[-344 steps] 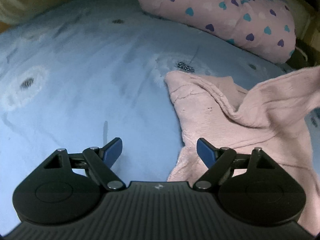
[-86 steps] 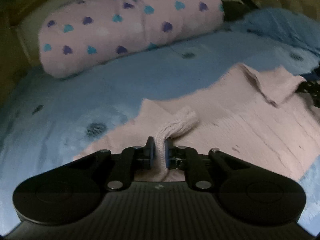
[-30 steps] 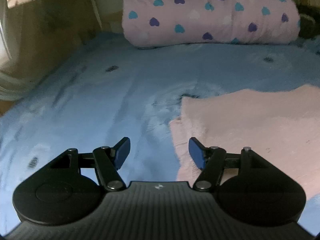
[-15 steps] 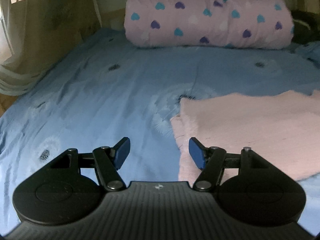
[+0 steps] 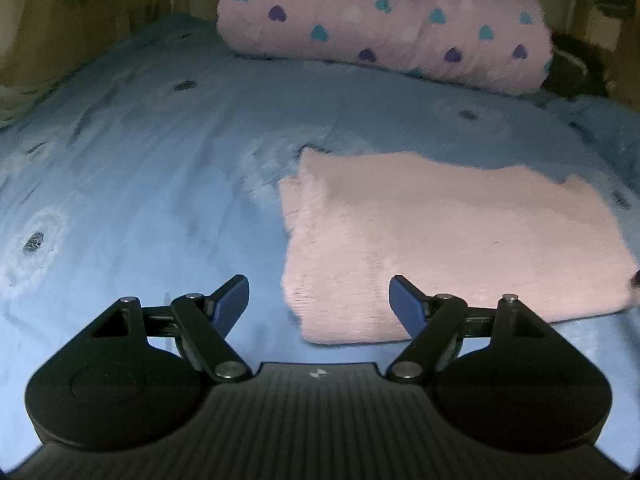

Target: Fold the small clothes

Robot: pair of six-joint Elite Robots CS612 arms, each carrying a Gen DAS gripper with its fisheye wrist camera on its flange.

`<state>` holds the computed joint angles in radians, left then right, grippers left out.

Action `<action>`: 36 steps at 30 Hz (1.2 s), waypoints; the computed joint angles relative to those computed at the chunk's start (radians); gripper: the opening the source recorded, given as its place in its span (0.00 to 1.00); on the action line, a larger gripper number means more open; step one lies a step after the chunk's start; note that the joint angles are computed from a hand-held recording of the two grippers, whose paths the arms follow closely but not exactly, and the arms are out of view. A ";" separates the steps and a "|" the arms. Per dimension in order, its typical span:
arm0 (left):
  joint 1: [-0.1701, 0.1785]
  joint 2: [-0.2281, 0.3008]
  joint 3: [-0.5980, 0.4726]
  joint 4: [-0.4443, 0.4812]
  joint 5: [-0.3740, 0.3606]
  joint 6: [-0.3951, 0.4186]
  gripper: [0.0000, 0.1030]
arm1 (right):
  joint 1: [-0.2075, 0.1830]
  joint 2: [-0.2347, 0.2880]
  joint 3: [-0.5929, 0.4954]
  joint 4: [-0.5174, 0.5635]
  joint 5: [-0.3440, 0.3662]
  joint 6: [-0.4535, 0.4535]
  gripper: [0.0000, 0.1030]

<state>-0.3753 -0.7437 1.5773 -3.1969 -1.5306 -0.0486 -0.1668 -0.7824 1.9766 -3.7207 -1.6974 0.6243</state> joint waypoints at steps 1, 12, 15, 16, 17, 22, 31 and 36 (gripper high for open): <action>0.001 0.011 -0.012 0.010 0.003 -0.001 0.79 | 0.003 0.006 -0.009 0.001 -0.023 0.012 0.70; 0.045 0.095 -0.135 0.106 -0.148 -0.166 0.79 | -0.041 0.100 -0.095 -0.092 0.138 0.086 0.72; 0.049 0.097 -0.139 0.113 -0.161 -0.173 0.79 | -0.049 0.123 -0.122 -0.125 0.179 0.103 0.72; 0.048 0.096 -0.138 0.117 -0.157 -0.168 0.79 | -0.050 0.130 -0.131 -0.135 0.187 0.109 0.72; 0.046 0.095 -0.138 0.123 -0.155 -0.164 0.79 | -0.050 0.136 -0.139 -0.143 0.194 0.114 0.72; 0.039 0.097 -0.146 0.150 -0.141 -0.144 0.79 | -0.050 0.152 -0.158 -0.166 0.215 0.123 0.68; 0.035 0.089 -0.140 0.160 -0.128 -0.125 0.79 | -0.069 0.169 -0.168 -0.187 0.240 0.271 0.28; 0.034 0.085 -0.134 0.155 -0.120 -0.117 0.79 | -0.050 0.151 -0.171 -0.161 0.192 0.222 0.26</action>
<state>-0.3418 -0.6583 1.4437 -3.0418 -1.6501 -0.1652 -0.2172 -0.6311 1.8056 -3.8816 -1.5058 0.8465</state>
